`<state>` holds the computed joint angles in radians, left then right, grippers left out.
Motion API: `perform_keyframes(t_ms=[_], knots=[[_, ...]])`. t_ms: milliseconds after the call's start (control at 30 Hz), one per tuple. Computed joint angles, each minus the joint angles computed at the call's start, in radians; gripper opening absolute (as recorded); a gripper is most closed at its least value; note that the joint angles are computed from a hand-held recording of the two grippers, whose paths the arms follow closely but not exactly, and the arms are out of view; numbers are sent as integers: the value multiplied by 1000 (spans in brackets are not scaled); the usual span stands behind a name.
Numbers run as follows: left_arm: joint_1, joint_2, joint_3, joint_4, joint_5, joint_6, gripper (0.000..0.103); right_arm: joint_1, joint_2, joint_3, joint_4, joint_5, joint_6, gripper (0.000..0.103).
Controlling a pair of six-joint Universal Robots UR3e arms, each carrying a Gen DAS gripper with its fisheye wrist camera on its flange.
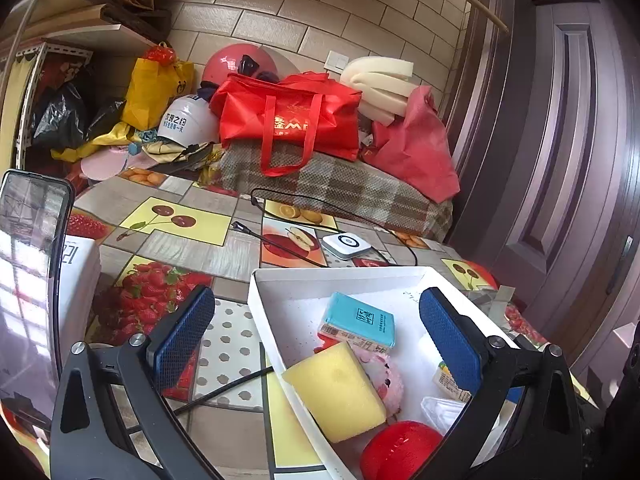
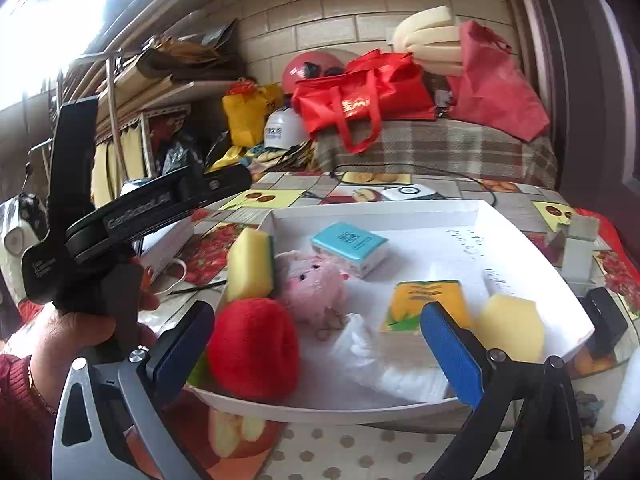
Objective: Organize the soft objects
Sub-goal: 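Withdraw both grippers from the white box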
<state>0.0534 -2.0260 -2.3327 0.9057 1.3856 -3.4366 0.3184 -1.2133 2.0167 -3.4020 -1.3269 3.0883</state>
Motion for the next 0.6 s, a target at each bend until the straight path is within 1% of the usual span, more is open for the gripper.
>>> perform_keyframes(t_ms=[33, 100, 167, 233, 300, 367, 400, 467, 500, 533, 567, 600], knots=[[0, -1, 0, 3, 2, -2, 103, 23, 17, -33, 30, -22, -16, 103], [-4, -8, 1, 10, 11, -7, 103, 74, 56, -112, 107, -113, -36, 103], [-3, -11, 1, 12, 15, -11, 103, 96, 84, -165, 143, -181, -30, 103], [2, -11, -3, 15, 10, -16, 103, 100, 106, -195, 141, -244, -9, 103], [3, -14, -3, 20, 8, -17, 103, 111, 132, -226, 134, -351, 14, 103], [3, -13, -3, 17, 8, -14, 103, 99, 144, -242, 131, -412, 53, 103], [1, -12, -4, 16, 11, -16, 103, 87, 152, -257, 141, -430, 81, 103], [2, -12, -4, 16, 10, -17, 103, 58, 144, -247, 138, -423, 139, 103], [1, -14, -2, 19, 11, -18, 103, 44, 133, -218, 101, -406, 160, 103], [0, -16, -1, 20, 12, -19, 103, 25, 117, -171, 35, -368, 172, 103], [-1, -20, 0, 25, 15, -20, 103, 23, 108, -140, -17, -355, 175, 103], [-1, -23, 3, 25, 16, -20, 103, 33, 106, -125, -52, -366, 172, 103]])
